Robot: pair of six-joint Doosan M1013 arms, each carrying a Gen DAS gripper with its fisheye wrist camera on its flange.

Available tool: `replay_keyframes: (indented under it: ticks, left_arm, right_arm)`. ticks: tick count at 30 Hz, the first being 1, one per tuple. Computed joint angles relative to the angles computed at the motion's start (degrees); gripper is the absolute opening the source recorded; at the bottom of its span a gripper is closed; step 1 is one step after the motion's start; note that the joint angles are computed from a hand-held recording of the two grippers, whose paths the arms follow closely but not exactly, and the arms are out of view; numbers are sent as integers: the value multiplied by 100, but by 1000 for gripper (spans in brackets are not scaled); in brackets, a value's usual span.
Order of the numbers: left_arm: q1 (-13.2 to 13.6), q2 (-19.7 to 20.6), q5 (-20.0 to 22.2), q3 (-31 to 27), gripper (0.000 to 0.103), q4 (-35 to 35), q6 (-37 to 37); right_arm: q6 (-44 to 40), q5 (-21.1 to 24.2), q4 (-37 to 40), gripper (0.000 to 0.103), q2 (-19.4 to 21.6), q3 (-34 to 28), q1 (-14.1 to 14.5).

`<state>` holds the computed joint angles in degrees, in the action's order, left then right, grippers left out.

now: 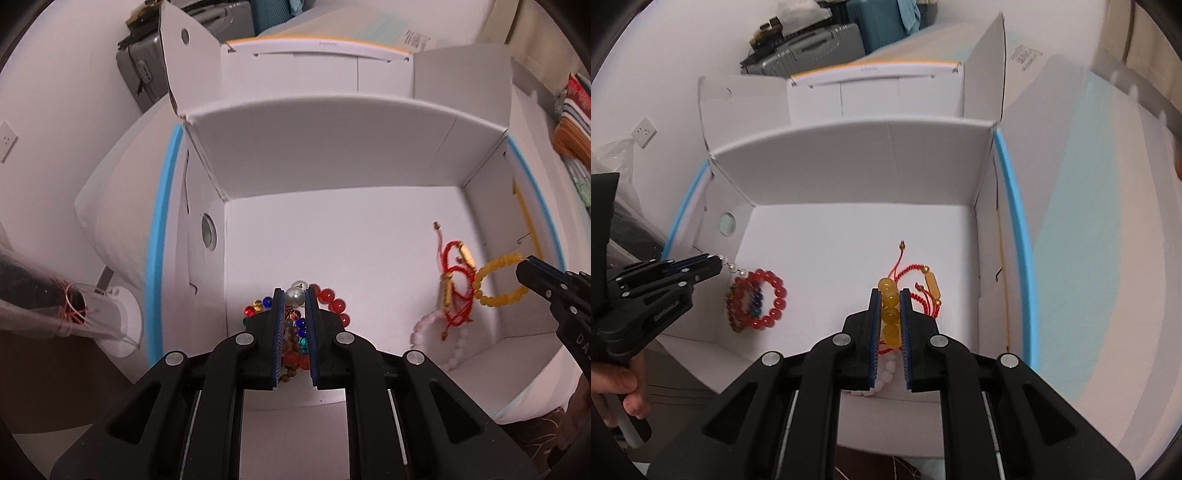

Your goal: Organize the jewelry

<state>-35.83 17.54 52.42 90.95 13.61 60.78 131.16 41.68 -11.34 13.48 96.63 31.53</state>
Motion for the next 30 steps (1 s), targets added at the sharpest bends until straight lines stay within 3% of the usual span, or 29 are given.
replay_keyframes:
  ticks: [7,9,10,11,15,18,20,30]
  left_arm:
    - [-80,75,32,15,14,417,-291]
    - [-102,49,-8,52,32,533,-437]
    - [-134,0,-67,107,49,683,-641]
    - [-171,-66,-155,177,59,848,-820]
    - [-379,-376,-510,544,81,1658,-1534]
    - [-500,-591,-677,824,91,2071,-2044]
    - [-540,-701,-765,960,96,2170,-2211]
    - [-862,-1216,-979,1544,97,2777,-3184]
  right_arm:
    - [113,101,30,16,72,24,-24]
    - [177,18,9,44,27,76,-11]
    - [327,-31,-122,48,-5,116,19]
    - [684,-183,-447,56,-75,208,86]
    - [2245,-409,-2025,89,-390,543,382]
    - [3113,-340,-2941,95,-585,753,585]
    - [3180,-331,-3007,95,-666,840,659]
    - [3618,-84,-3348,95,-757,1074,1093]
